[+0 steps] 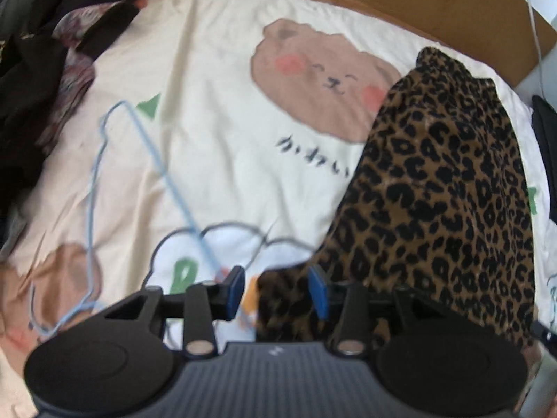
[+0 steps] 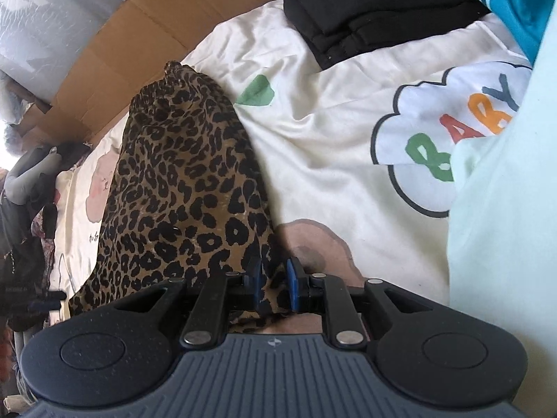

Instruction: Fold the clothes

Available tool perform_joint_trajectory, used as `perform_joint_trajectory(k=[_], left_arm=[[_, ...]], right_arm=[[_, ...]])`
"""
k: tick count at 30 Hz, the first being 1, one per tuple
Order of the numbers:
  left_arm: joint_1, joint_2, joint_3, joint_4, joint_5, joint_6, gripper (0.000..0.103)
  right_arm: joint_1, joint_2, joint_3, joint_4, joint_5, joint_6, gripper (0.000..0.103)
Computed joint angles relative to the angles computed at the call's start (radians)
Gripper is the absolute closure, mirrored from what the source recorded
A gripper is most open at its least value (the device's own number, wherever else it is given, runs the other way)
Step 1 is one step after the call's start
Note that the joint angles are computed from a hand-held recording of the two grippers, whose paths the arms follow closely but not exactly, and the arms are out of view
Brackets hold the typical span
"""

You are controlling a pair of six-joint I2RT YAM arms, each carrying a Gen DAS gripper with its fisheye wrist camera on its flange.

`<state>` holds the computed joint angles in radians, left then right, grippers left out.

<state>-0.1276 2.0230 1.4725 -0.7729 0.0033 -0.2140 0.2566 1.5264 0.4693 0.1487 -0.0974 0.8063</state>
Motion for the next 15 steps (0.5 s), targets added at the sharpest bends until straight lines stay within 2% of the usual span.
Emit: perform_joint_trajectory(k=[2, 4, 9, 12, 15], left_arm=[[0.006, -0.022, -0.031, -0.007, 0.019, 0.015, 0.062], [0.005, -0.026, -0.050, -0.009, 0.025, 0.032, 0.062], [0.010, 0.017, -0.057, -0.023, 0.025, 0.026, 0.059], [0.051, 0.065, -0.038, -0.044, 0.124, -0.013, 0.054], [0.081, 0.082, -0.044, -0.038, 0.177, -0.047, 0.050]], right_arm=[[-0.006, 0.002, 0.002, 0.004, -0.003, -0.005, 0.090], [-0.009, 0.001, 0.001, 0.000, -0.003, -0.007, 0.100], [-0.003, -0.006, -0.010, -0.003, 0.001, -0.005, 0.101], [-0.009, -0.009, -0.017, 0.003, -0.010, 0.001, 0.101], [-0.026, -0.009, -0.030, 0.024, -0.034, 0.005, 0.100]])
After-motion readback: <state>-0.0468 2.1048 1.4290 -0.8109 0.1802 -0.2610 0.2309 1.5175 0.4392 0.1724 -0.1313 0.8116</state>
